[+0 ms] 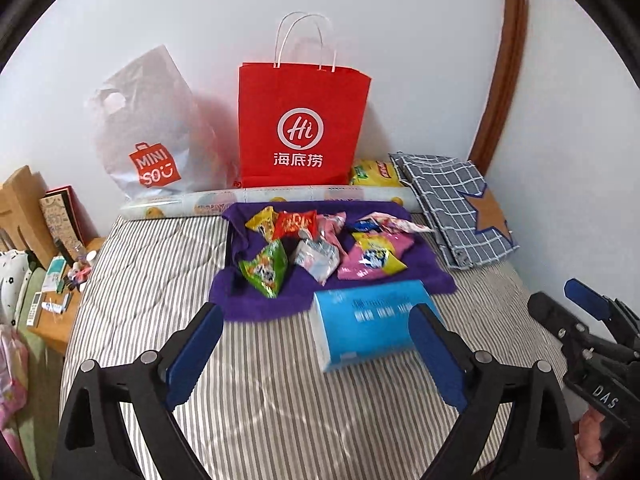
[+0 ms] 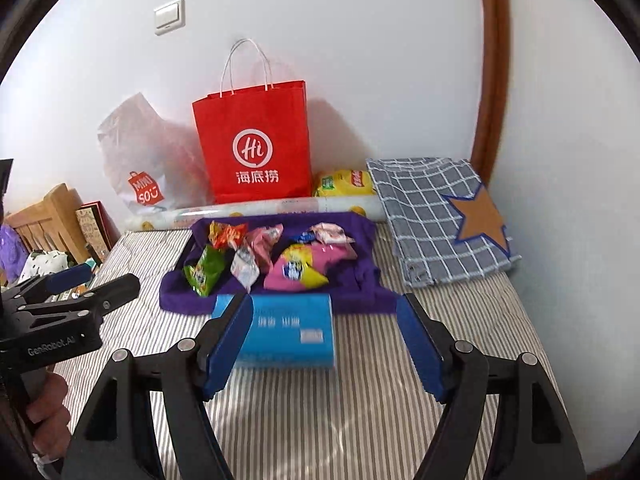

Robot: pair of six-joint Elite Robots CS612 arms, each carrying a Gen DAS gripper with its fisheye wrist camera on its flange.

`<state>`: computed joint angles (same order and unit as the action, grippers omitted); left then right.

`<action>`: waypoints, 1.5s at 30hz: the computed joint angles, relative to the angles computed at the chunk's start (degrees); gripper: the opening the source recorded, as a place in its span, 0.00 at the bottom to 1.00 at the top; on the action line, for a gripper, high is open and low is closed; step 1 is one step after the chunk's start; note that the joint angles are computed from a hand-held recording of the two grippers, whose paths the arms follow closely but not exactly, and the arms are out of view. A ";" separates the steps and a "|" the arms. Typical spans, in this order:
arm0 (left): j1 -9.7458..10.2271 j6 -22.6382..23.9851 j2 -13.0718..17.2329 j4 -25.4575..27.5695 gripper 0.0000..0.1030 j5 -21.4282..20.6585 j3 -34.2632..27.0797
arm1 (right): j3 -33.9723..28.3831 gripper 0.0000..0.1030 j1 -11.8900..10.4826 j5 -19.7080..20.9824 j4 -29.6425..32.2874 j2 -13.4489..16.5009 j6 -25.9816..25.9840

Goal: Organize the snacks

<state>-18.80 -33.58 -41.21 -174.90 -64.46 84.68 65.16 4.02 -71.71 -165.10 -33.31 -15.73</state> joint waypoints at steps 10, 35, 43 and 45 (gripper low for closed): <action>-3.10 -1.85 -2.53 -2.63 0.95 4.25 5.51 | 9.06 0.95 -2.20 1.53 -6.75 -4.11 0.93; -3.94 -3.01 -3.77 -3.70 0.95 5.34 7.27 | 12.03 0.95 -2.54 2.29 -9.99 -5.57 0.56; -3.94 -3.32 -3.87 -3.89 0.95 5.43 7.44 | 12.19 0.95 -2.55 2.59 -10.45 -5.71 0.64; -3.95 -3.23 -3.90 -3.87 0.95 5.51 7.46 | 12.18 0.95 -2.54 2.71 -10.43 -5.73 0.69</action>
<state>-22.75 -36.81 -45.11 -178.77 -58.95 92.14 77.34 1.48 -69.00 -175.53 -39.04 -15.04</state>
